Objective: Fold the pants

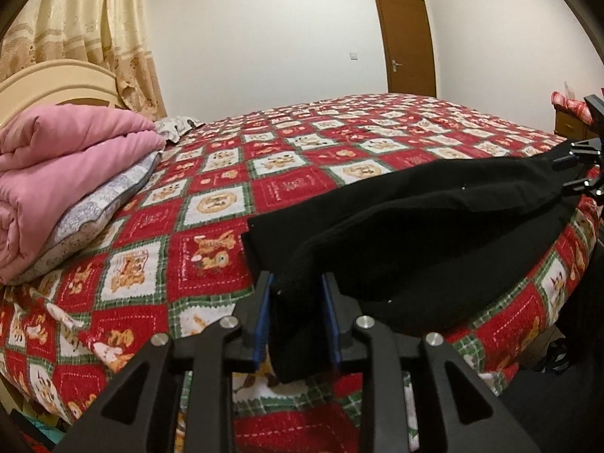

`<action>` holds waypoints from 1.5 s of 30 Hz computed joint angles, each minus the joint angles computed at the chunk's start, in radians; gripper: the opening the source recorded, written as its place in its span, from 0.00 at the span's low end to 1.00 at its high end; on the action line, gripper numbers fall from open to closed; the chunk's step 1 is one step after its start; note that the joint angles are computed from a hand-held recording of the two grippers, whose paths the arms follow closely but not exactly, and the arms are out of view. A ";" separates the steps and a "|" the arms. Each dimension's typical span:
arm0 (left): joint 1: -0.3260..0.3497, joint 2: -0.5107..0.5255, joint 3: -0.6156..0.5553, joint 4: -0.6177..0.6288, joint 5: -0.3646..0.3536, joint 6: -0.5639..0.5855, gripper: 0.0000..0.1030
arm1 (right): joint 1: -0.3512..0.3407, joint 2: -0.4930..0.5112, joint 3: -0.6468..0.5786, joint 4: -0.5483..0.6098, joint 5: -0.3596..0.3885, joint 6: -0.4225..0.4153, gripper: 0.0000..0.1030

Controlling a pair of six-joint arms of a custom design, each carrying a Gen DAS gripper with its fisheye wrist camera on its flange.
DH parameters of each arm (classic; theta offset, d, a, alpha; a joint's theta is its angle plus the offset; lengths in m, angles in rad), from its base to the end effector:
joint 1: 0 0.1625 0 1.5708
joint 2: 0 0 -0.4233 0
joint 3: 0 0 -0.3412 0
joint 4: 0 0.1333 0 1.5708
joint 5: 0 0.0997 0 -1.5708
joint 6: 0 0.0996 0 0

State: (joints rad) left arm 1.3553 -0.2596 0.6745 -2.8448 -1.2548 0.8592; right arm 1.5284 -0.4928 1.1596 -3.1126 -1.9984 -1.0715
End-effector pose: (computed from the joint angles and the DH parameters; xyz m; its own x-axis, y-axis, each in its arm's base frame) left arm -0.0231 -0.8734 0.1473 -0.5334 0.4658 -0.7060 0.8325 0.4368 -0.3408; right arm 0.0591 -0.7777 0.1702 -0.4527 -0.3915 0.8011 -0.7733 0.6197 -0.1341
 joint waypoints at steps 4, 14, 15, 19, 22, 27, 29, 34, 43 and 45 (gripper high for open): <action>0.004 0.005 -0.021 0.033 -0.017 -0.001 0.21 | 0.003 0.032 -0.040 0.027 -0.027 -0.039 0.55; 0.009 -0.004 -0.029 0.052 -0.042 -0.001 0.14 | 0.019 0.079 -0.103 0.059 -0.060 -0.091 0.04; 0.011 -0.008 -0.028 0.058 -0.055 0.002 0.14 | 0.022 0.072 -0.092 0.048 -0.057 -0.095 0.04; 0.016 -0.016 -0.031 0.065 -0.068 0.015 0.14 | 0.033 0.016 -0.017 0.032 -0.016 -0.075 0.03; 0.021 -0.033 -0.001 0.056 -0.077 0.033 0.12 | 0.034 -0.013 0.052 -0.002 -0.012 -0.114 0.03; 0.036 -0.081 0.100 0.005 -0.104 0.044 0.12 | 0.016 0.001 0.064 -0.003 -0.038 -0.114 0.03; 0.038 -0.085 0.118 -0.010 -0.095 0.059 0.12 | 0.011 0.010 0.057 0.017 -0.045 -0.107 0.03; 0.041 -0.088 0.134 -0.030 -0.083 0.064 0.12 | 0.013 -0.013 0.085 0.027 -0.022 -0.077 0.03; 0.045 -0.092 0.149 -0.039 -0.074 0.048 0.12 | 0.002 0.007 0.066 0.073 -0.053 -0.064 0.03; 0.042 -0.093 0.159 -0.064 -0.054 0.045 0.17 | 0.004 -0.002 0.070 0.082 -0.050 -0.053 0.03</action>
